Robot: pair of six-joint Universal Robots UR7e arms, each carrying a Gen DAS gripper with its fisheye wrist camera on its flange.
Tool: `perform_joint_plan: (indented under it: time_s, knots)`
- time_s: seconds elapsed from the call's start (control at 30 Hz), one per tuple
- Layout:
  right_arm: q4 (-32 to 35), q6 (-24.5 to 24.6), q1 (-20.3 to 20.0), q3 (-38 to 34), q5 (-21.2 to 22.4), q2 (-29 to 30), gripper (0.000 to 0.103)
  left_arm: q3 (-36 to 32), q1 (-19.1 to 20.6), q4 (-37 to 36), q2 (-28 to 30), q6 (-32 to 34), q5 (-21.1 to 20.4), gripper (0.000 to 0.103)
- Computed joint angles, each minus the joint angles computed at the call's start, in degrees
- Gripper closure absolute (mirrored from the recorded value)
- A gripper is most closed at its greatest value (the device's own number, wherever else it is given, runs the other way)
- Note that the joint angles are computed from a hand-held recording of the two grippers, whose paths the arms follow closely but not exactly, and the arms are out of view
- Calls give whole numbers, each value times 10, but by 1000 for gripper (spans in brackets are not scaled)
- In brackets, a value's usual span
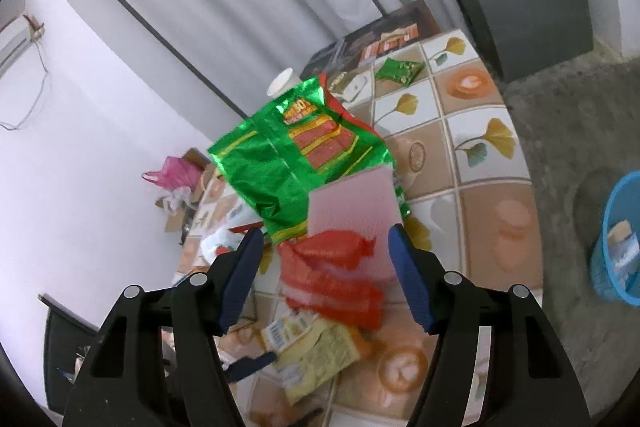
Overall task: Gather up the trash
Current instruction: 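Move both open grippers back to the snack wrappers on the table, then grasp the yellow Enaak wrapper with the left gripper while the right grasps the red wrapper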
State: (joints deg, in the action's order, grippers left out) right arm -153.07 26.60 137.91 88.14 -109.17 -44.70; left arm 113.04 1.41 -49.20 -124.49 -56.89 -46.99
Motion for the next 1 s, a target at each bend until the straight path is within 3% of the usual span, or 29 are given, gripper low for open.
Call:
perform_joint_plan:
  time_s: [0.13,0.27,0.6,0.73,1.0]
  knots:
    - [31,-13,-6,-22,-2,18,41,6,-8,14,-2,-6,0,44]
    - [54,-20,-6,-29,-3,28,43,4,-16,33,0,-16,2,56]
    - [60,-11,-6,-21,8,25,80,11,-33,46,5,-3,2,85]
    - [56,-11,-7,-20,17,25,96,14,-38,47,4,0,-1,91]
    - [43,-19,0,-16,24,23,103,12,-53,64,-2,-28,1,97]
